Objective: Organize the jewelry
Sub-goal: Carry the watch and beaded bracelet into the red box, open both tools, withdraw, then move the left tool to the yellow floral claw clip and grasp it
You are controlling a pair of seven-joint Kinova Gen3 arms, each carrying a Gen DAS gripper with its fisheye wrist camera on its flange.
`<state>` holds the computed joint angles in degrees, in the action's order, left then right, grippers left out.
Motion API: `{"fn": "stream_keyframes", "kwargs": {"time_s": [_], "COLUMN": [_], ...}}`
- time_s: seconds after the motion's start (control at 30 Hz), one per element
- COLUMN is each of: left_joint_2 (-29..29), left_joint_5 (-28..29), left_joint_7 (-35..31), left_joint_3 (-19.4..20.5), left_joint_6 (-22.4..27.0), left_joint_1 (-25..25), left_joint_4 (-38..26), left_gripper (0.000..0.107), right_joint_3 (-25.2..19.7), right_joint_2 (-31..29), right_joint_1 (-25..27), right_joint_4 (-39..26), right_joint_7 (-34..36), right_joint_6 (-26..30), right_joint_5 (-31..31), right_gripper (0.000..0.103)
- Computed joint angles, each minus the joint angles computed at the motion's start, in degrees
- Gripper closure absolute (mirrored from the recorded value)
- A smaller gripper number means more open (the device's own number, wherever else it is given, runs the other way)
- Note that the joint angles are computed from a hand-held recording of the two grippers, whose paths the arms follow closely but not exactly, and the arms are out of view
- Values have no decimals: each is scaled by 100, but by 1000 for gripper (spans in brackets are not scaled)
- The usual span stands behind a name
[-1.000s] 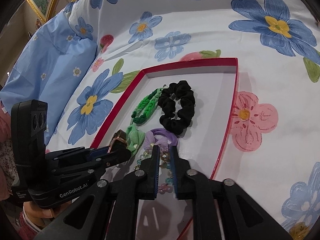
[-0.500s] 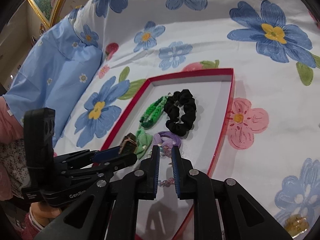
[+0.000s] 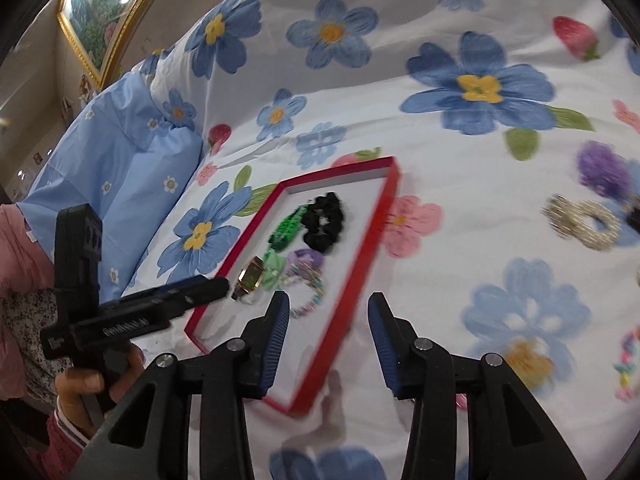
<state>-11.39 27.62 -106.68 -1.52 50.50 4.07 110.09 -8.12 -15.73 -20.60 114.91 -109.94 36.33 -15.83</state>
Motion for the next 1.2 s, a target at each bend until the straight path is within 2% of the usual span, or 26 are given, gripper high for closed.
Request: {"fn": "stream_keyframes", "kwargs": {"time_s": [0.2, 0.67, 0.87, 1.2], "left_joint_2": [-245, -250, -94, 420], "left_joint_5": [23, -86, -275, -517], "left_joint_7": [172, 584, 719, 834], "left_joint_3": [114, 589, 861, 1188], "left_joint_6": [42, 33, -14, 123], "left_joint_1": [169, 811, 1097, 1489], "left_joint_4": [47, -59, -214, -679], "left_gripper": [37, 36, 36, 33], "right_joint_3": [-31, 423, 651, 921], "right_joint_2": [-799, -2059, -2324, -2290], "right_joint_1": [373, 1153, 1435, 1591], "right_joint_4": [252, 582, 706, 819], "right_joint_7": [-406, -574, -473, -227], "right_joint_6": [465, 1688, 1943, 1937], "right_joint_5": [284, 655, 747, 692], "right_gripper": [53, 52, 52, 52]}}
